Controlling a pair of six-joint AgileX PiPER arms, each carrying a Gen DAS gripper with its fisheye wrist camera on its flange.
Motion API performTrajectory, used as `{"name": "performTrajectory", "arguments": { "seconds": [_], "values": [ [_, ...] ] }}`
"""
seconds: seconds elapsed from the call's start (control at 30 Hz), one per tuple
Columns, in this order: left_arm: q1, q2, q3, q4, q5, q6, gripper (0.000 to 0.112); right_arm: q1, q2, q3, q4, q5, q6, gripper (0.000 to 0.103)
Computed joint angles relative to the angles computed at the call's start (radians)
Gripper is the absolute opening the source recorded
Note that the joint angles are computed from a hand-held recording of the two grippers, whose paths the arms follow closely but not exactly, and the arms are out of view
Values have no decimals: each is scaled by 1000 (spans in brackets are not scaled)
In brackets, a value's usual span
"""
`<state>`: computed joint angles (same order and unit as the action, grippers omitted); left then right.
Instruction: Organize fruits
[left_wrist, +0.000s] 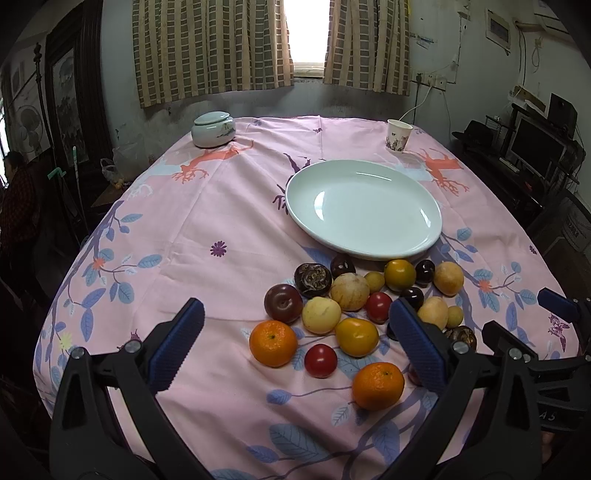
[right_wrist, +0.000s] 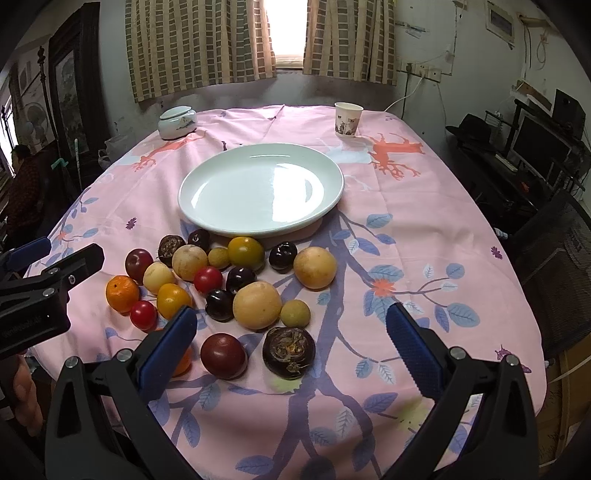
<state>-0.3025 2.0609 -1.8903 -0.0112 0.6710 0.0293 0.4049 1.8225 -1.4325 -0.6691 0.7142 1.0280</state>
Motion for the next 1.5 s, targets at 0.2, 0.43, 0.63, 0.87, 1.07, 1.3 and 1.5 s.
{"name": "performTrajectory", "arguments": {
  "seconds": [0.2,0.43,0.63,0.87,1.07,1.3,1.5],
  "values": [
    [4,-4,10,-3,-6,2,101,2,3,-2,0,-1,0,102],
    [3,-3,9,-1,-5,0,101,1,2,0,1,-4,-1,102],
    [4,-3,9,-3,-5,2,101,1,3,-2,1,-2,0,102],
    [3,-6,16,-2,-8,1,101,1,3,-2,0,-2,0,102],
    [23,-7,38,18,-27,1,101,-9,-1,1,30,-17,-38,102],
    [115,33,0,9,27,-23,101,-30,-89,179,-27,-171,-26,102],
    [121,57,35,-40,24,45,101,-36,-121,274,-40,-166,-27,102]
  ]
}}
